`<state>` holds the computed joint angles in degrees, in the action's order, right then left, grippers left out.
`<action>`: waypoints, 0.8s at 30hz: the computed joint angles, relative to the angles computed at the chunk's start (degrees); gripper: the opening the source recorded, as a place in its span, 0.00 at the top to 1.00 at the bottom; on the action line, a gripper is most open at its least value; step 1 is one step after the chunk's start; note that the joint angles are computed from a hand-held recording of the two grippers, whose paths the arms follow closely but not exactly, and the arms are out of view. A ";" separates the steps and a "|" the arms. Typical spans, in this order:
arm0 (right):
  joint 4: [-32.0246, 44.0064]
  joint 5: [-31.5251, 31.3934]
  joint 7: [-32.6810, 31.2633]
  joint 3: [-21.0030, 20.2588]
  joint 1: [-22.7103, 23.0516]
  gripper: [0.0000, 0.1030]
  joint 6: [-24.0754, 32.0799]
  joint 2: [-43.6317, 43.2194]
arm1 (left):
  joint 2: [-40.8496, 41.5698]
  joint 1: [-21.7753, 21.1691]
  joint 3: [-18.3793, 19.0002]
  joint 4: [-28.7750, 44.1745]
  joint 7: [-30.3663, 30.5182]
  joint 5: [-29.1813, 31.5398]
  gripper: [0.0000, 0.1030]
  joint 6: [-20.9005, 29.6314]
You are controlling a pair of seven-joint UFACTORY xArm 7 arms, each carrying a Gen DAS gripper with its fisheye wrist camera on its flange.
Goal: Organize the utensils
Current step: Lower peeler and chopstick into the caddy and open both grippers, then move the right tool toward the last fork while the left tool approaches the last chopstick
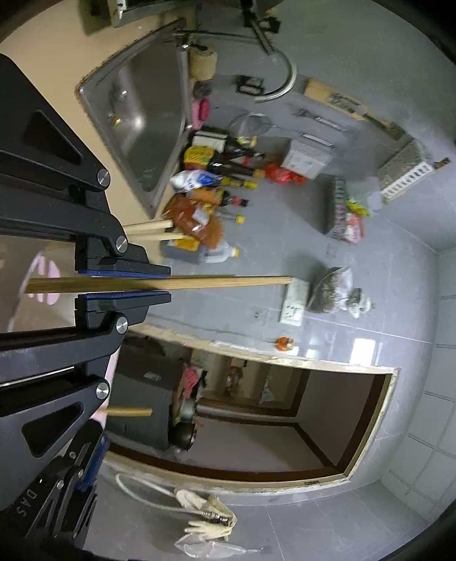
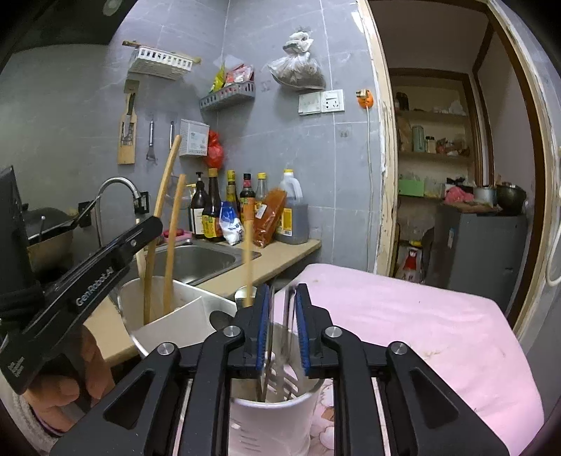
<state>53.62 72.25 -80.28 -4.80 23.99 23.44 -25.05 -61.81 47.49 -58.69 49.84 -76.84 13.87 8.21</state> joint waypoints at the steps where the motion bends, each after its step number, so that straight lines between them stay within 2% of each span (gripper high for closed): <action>1: 0.06 -0.07 0.31 -0.20 -0.06 0.75 0.57 -0.08 | 1.13 -0.95 0.22 -0.05 0.63 0.02 0.96 0.32; 10: 0.17 1.21 0.72 -1.72 -0.92 0.70 5.03 -1.79 | 7.22 -5.99 1.66 0.12 3.06 0.82 0.94 1.42; 13: 0.13 2.04 0.58 -1.95 -1.50 0.62 5.69 -2.35 | 8.57 -7.68 2.16 0.74 3.66 1.43 0.91 3.13; 14: 0.11 2.34 0.57 -1.98 -1.69 0.53 5.76 -2.49 | 9.12 -8.24 2.29 1.15 4.04 1.76 0.90 3.96; 15: 0.06 2.81 0.57 -2.08 -1.90 0.48 5.73 -2.75 | 9.51 -8.69 2.39 1.62 4.30 2.10 0.87 4.76; 16: 0.07 3.15 0.54 -2.16 -2.10 0.48 5.72 -2.95 | 9.82 -8.93 2.42 2.14 4.46 2.43 0.84 5.60; 17: 0.03 3.25 0.57 -2.18 -2.43 0.45 5.55 -3.23 | 10.12 -9.24 2.33 2.99 4.75 2.78 0.77 7.13; 18: 0.04 3.19 0.65 -2.17 -2.69 0.38 5.42 -3.39 | 10.38 -9.37 2.23 3.54 4.79 3.10 0.68 7.86; 20: -0.20 3.40 0.52 -2.54 -3.18 0.27 5.03 -4.11 | 10.30 -9.71 2.18 4.20 4.31 3.51 0.58 8.43; 24: -0.45 2.15 1.07 -3.42 -4.32 0.19 4.35 -5.36 | 11.19 -9.92 1.61 6.65 4.75 4.36 0.44 10.70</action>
<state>53.17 74.40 -79.21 -8.22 19.67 27.79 -30.41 -50.61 37.56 -57.08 56.49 -72.09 18.23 18.91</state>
